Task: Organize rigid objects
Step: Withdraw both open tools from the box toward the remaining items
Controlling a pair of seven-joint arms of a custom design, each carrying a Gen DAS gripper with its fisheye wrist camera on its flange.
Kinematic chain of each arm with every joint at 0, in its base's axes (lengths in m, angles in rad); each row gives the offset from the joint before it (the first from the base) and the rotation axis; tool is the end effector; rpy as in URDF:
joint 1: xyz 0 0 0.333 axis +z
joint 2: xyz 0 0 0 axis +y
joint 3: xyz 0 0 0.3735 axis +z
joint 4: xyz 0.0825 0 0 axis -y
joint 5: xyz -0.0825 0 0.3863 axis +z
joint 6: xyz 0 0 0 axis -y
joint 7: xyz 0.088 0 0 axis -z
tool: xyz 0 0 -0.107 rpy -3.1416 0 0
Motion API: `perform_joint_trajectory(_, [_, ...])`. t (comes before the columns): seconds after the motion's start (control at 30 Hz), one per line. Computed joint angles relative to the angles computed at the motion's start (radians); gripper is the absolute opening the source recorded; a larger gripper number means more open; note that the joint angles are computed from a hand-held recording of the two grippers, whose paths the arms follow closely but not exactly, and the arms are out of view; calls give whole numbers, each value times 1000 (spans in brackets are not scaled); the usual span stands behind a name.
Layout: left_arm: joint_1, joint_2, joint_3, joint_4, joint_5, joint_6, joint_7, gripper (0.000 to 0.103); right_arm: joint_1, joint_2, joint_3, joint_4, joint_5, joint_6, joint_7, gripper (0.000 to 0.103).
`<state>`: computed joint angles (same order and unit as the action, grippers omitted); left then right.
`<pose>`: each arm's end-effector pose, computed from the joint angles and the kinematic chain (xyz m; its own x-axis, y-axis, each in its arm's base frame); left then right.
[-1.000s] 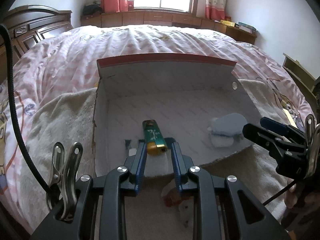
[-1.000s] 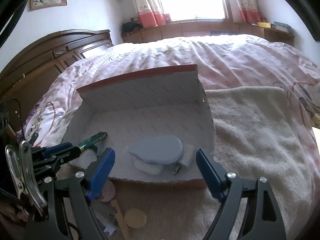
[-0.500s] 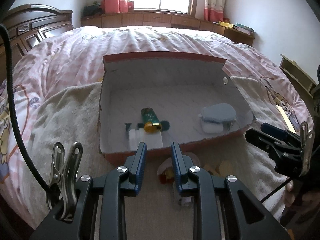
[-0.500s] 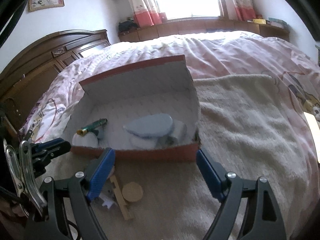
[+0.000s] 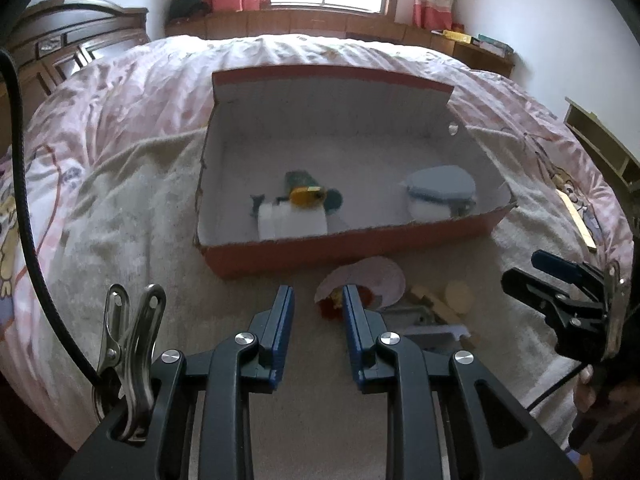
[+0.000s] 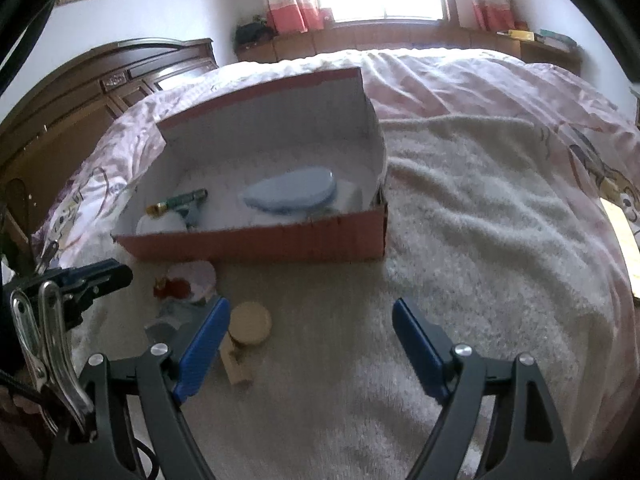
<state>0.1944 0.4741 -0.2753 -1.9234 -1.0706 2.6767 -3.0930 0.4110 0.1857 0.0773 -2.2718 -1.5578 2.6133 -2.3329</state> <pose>0.6693 -0.0095 0.3170 -0.6880 -0.7195 0.0949 -0.5820 0.4688 -0.6644 0.4711 0.2744 0.3324 -0.4217 -0.8842 -0.2011 -0.5646 0.4295 -0.7048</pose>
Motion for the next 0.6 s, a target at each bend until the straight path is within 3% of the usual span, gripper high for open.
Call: perform_joint_trajectory(0.6, [-17, 61, 3, 34, 164, -25, -196, 25, 7, 65, -14, 17, 21, 63, -8, 87])
